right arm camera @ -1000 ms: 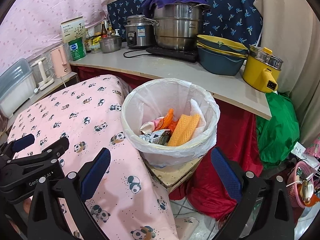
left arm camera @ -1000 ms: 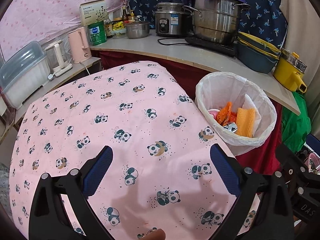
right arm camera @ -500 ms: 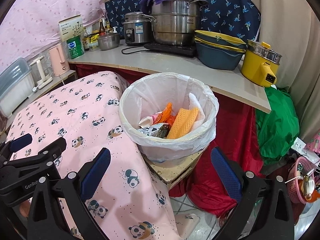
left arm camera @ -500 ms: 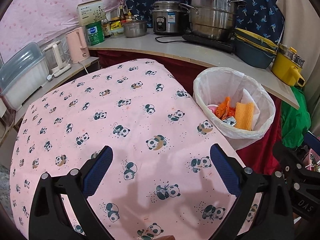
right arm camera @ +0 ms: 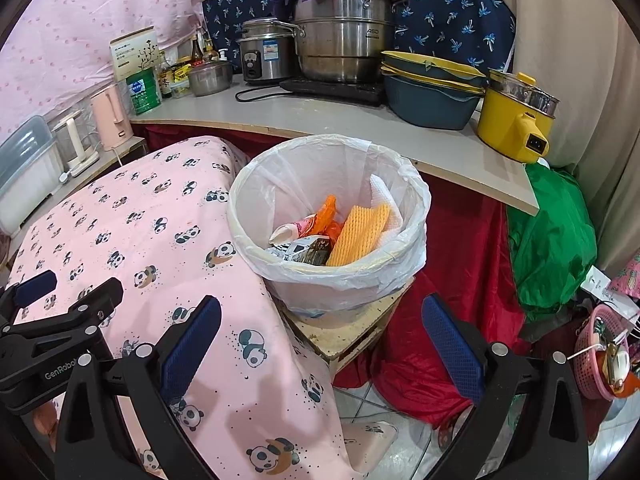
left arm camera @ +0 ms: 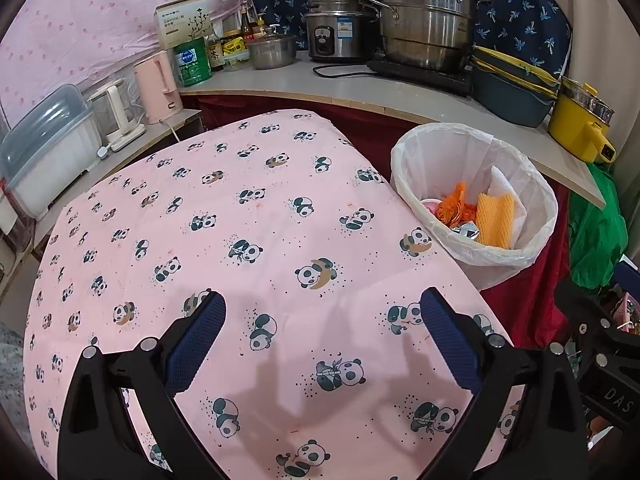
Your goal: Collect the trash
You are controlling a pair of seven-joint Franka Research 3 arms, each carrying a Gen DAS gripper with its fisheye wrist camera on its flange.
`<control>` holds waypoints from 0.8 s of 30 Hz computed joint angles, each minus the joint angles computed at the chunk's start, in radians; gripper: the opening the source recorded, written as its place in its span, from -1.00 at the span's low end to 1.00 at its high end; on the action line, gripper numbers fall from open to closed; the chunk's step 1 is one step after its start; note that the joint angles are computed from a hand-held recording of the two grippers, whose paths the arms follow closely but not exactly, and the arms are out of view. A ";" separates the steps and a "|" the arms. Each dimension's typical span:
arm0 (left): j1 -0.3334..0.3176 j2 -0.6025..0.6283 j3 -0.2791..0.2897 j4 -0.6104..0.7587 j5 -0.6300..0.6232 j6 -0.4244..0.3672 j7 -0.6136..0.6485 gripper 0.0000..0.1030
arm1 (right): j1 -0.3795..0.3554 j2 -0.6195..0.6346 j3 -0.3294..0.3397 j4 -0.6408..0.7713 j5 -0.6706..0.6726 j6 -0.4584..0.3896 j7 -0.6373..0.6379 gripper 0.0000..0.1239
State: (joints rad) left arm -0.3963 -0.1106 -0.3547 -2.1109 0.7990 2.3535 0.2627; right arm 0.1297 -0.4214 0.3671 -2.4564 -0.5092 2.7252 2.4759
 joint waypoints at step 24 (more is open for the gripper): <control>0.003 -0.010 -0.001 -0.018 0.004 0.005 -0.001 0.81 | 0.014 0.020 -0.007 0.006 -0.015 -0.003 0.018 0.57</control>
